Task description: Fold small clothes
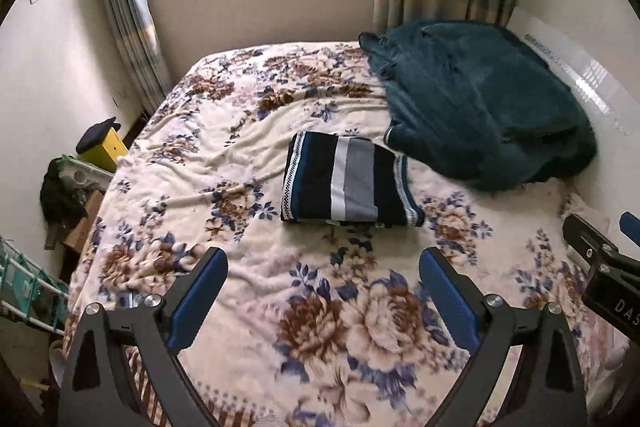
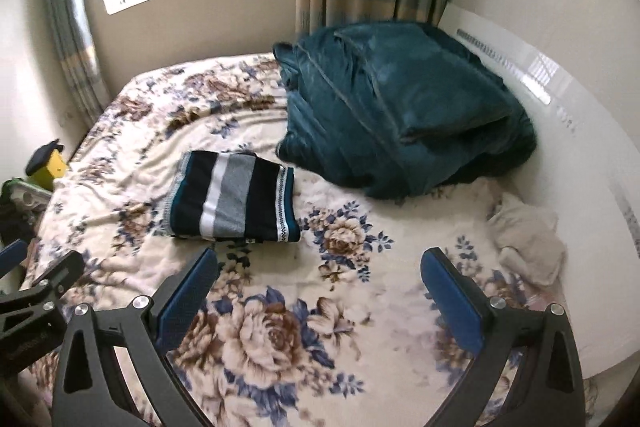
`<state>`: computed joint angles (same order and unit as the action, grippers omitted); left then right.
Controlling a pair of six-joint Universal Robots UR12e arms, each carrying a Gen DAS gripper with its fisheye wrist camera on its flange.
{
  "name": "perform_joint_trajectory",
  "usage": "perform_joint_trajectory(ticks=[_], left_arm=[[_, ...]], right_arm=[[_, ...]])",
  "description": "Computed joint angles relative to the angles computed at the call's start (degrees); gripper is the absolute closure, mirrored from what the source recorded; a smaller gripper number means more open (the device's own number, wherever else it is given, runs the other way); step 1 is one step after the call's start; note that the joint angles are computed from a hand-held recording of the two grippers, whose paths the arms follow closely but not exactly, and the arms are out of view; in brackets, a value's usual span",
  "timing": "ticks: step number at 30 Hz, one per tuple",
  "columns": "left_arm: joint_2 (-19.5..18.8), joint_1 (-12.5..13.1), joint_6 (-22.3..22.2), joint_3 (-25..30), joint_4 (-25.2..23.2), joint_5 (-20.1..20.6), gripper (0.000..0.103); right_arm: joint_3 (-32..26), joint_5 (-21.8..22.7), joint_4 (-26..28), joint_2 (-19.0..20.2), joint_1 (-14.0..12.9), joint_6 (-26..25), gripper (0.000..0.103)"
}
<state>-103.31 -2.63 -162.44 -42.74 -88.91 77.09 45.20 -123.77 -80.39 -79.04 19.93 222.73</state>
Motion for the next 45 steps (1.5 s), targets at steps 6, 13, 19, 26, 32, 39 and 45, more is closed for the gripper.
perform_joint_trajectory(ticks=[6, 13, 19, 26, 32, 39, 45], left_arm=[[3.4, 1.6, -0.7, 2.1, -1.9, -2.5, 0.005], [5.6, 3.3, -1.0, 3.9, -3.1, -4.6, 0.005], [7.4, 4.7, -1.2, 3.5, -2.3, -6.2, 0.005], [8.6, 5.8, -2.2, 2.8, -1.9, -6.8, 0.002], [8.6, 5.8, -2.6, 2.8, -1.6, -5.8, 0.000], [8.4, 5.6, -3.0, 3.1, -1.0, -5.2, 0.000], [8.5, 5.5, -3.2, 3.1, -0.7, -4.6, 0.000]], right_arm=[[-8.2, -4.3, 5.6, 0.1, 4.9, 0.4, 0.000], [-18.0, -7.6, 11.8, 2.1, 9.7, 1.7, 0.000], [-25.0, -9.6, 16.0, 4.2, 12.1, 2.8, 0.000], [-29.7, -10.7, 18.5, 6.1, 13.3, 3.1, 0.000], [-31.0, -10.4, 17.6, 6.6, 12.6, 1.1, 0.000], [-31.8, -9.3, 17.1, 7.0, 11.9, -0.4, 0.000], [-29.1, -8.8, 14.4, 5.9, 11.4, -1.7, 0.000]])
